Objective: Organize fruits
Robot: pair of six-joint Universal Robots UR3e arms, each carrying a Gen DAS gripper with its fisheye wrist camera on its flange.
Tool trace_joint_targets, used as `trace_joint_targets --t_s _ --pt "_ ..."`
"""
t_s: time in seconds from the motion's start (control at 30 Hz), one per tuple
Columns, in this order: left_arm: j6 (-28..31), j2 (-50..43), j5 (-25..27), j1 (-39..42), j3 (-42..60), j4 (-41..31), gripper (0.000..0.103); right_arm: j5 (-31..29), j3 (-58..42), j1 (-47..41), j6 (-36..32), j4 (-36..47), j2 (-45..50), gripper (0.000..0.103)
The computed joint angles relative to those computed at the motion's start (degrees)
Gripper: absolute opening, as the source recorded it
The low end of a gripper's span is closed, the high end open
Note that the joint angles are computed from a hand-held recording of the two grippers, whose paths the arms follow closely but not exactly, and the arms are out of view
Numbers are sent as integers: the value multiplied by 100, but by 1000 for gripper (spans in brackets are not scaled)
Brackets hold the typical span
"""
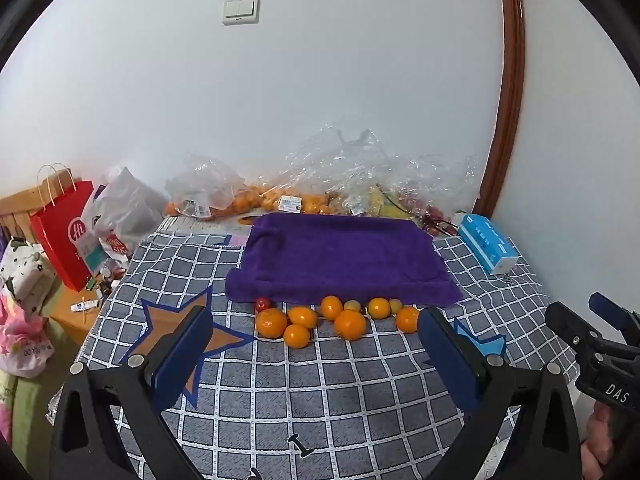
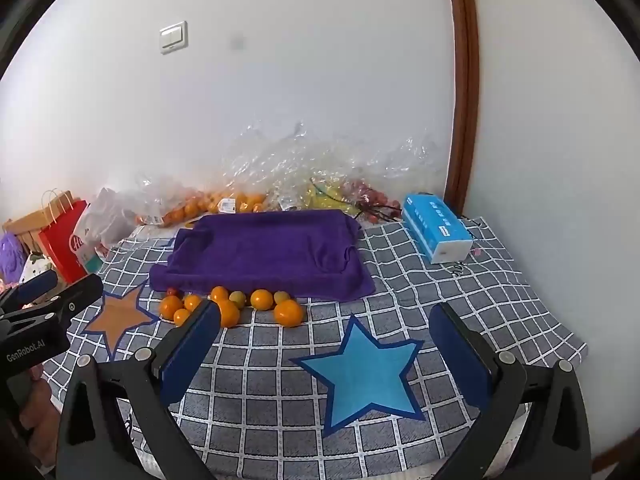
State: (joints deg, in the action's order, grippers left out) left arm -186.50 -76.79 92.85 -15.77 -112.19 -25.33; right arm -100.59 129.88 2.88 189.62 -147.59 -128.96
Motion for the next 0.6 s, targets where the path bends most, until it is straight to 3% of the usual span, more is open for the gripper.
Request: trace_joint_targets --t_s 0.33,0.6 --pt "15 65 58 -46 -91 85 103 193 -45 -170 -52 155 -157 103" --pt "12 83 52 -44 -94 73 103 -11 -131 81 65 97 0 103"
